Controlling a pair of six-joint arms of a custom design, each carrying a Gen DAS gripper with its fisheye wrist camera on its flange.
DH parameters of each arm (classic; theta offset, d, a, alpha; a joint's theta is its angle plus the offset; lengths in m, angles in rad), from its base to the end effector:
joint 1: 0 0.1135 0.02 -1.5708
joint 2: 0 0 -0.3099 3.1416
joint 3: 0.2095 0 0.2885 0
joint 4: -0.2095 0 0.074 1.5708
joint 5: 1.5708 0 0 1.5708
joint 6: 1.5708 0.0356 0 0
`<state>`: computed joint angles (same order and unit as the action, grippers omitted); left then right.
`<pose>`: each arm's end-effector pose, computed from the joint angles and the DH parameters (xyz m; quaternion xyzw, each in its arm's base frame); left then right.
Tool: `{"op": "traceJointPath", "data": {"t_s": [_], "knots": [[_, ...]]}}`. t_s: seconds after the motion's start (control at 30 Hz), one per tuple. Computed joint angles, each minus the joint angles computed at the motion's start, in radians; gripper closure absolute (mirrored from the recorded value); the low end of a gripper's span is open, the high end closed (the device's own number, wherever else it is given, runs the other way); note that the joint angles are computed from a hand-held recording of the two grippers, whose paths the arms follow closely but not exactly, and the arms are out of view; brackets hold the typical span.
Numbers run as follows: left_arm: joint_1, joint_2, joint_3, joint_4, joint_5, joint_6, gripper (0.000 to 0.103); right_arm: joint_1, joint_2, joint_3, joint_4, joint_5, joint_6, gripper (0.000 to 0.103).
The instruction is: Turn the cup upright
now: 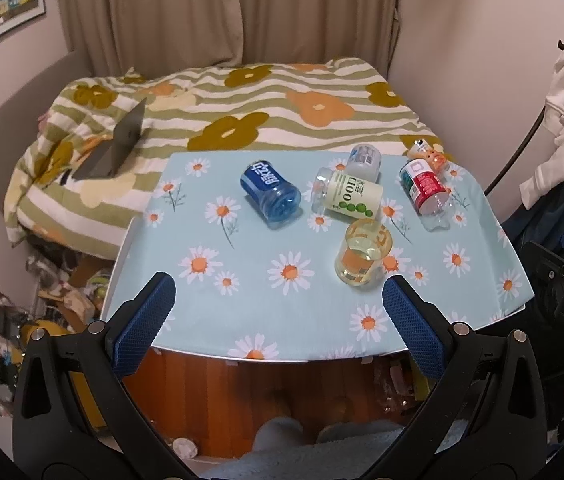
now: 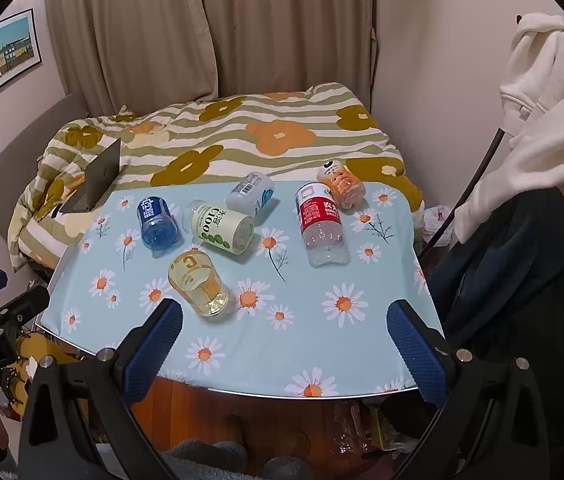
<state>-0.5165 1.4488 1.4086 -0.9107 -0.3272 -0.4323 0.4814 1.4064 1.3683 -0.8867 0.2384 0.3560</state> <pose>0.2919 -0.1526 0.3820 -0.0101 0.9409 0.0005 0.3386 0.2866 0.1402 0.3817 -0.0213 0.9421 0.0251 0.3338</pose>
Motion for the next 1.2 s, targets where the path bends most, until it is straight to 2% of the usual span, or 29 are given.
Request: {"op": "traceJointPath", "data": {"t_s": [1.2], "knots": [[0.011,0.006,0.024,0.001,-0.007,0.021,0.0,0.01,0.018,0.026,0.007,0.016,0.004,0.001]]}}
